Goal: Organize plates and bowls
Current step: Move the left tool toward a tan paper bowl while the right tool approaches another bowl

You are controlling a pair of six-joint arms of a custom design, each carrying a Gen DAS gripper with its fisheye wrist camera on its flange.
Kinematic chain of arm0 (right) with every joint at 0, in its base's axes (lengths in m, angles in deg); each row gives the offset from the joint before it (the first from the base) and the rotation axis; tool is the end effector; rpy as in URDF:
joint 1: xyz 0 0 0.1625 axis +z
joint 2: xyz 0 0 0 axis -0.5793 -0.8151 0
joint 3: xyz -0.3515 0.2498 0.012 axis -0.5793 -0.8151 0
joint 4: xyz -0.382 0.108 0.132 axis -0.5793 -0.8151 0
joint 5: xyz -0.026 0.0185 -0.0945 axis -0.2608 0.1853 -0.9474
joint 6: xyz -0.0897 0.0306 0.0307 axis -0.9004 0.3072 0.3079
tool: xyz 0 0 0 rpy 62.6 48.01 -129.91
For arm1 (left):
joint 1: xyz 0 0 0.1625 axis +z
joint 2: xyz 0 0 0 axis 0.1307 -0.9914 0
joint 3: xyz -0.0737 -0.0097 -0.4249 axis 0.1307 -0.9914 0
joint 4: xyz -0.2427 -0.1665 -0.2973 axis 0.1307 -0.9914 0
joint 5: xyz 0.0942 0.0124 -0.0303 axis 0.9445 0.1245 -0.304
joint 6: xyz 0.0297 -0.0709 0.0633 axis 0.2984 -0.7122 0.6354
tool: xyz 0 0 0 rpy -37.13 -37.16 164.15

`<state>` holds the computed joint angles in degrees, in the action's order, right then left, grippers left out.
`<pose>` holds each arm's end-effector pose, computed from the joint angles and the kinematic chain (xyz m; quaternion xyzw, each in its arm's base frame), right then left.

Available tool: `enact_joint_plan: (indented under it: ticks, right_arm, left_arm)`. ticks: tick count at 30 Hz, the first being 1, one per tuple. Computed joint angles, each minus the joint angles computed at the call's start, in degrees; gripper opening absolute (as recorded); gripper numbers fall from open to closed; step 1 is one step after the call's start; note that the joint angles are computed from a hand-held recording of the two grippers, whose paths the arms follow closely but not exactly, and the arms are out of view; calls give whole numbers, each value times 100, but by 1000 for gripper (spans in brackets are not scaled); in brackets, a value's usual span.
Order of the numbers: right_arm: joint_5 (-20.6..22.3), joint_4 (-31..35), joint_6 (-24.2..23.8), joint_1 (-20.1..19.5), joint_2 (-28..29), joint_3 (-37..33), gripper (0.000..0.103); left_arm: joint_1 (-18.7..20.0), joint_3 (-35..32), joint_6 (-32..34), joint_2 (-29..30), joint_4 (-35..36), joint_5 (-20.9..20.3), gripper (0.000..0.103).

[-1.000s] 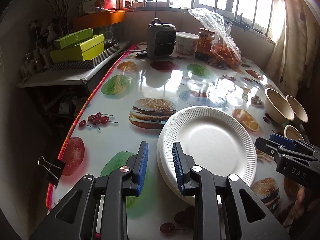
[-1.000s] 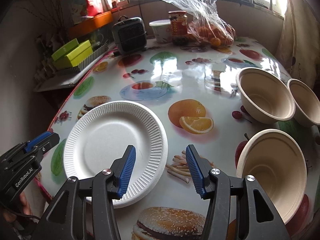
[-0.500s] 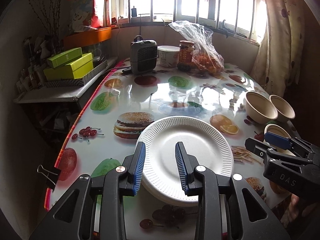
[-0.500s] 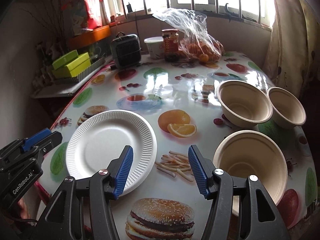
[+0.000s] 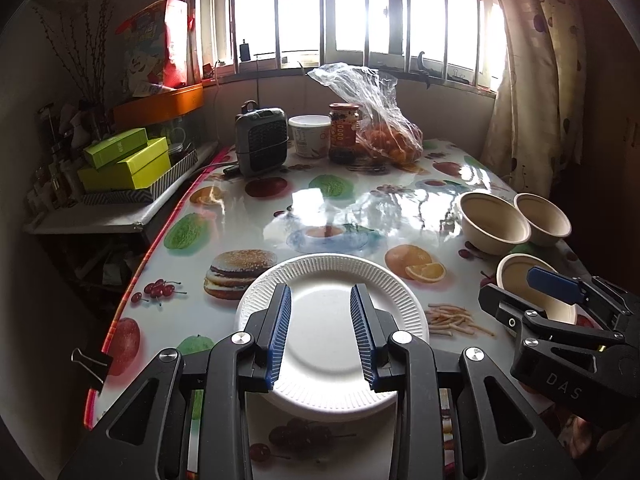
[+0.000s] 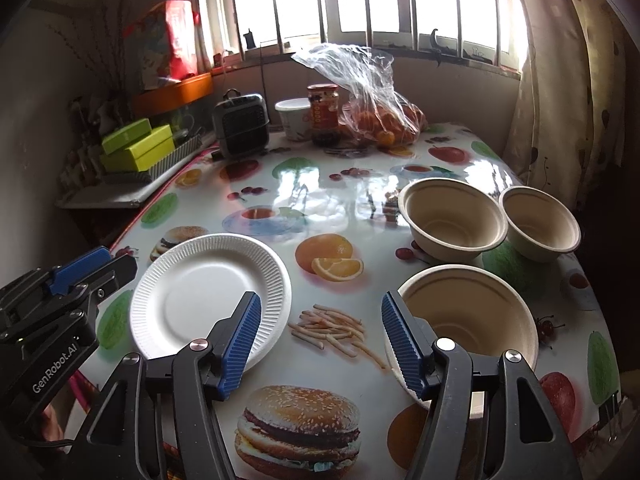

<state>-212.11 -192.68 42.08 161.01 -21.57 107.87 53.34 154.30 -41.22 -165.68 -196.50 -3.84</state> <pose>0.4399 -0.5122 -0.0299 0.1810 -0.8614 0.3700 0.2973 -0.0515 -0.5090 0.3742 0.2258 0.8363 -0.3839 0.3198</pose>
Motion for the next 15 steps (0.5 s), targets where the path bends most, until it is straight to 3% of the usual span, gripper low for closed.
enact_joint_plan:
  ticks: [15]
  right_arm:
    - [-366, -717, -169, 10, -193, 393, 68]
  left_arm:
    - [-261, 52, 131, 306, -256, -24, 32]
